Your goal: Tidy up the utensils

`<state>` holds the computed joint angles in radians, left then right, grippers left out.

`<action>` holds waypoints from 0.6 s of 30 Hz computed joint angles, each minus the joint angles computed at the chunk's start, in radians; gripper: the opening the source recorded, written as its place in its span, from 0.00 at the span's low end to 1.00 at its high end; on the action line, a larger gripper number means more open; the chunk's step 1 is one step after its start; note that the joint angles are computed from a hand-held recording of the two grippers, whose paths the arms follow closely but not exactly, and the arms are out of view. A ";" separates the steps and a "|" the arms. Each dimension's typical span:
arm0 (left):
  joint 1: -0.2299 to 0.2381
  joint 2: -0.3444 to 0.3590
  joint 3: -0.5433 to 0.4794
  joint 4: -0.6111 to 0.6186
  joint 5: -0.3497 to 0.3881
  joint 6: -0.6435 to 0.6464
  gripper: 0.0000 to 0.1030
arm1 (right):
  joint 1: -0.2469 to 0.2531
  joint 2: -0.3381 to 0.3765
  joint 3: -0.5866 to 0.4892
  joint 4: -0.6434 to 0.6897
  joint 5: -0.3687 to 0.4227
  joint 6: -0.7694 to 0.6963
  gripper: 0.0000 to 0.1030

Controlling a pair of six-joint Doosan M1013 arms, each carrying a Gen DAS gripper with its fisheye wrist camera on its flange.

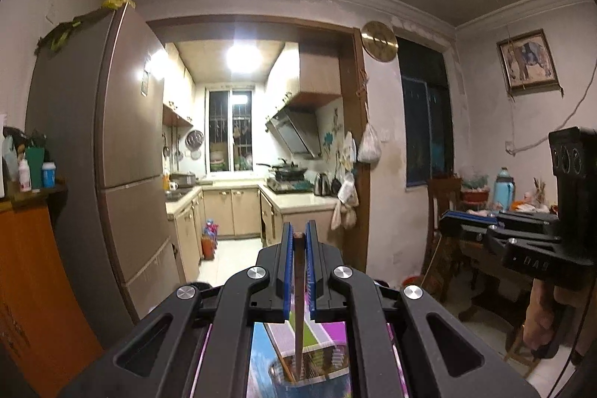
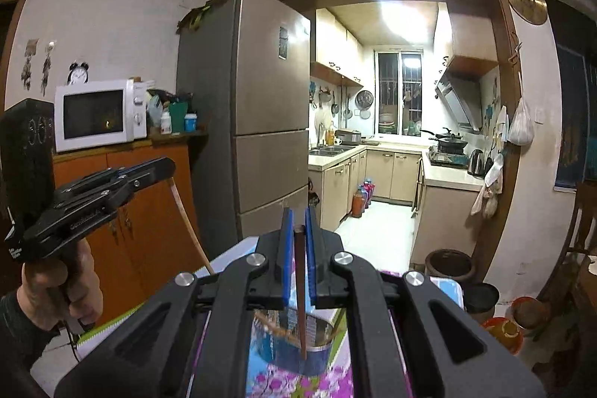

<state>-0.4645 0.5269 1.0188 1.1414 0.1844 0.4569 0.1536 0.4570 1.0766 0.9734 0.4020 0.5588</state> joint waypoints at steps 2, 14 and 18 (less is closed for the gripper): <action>0.005 0.023 -0.049 -0.080 0.008 0.073 0.08 | 0.000 0.022 -0.042 -0.032 0.009 0.036 0.05; 0.025 0.156 -0.249 -0.527 0.058 0.507 0.08 | -0.002 0.139 -0.197 -0.176 0.061 0.208 0.05; 0.036 0.189 -0.282 -0.634 0.069 0.591 0.08 | 0.000 0.167 -0.224 -0.217 0.084 0.262 0.05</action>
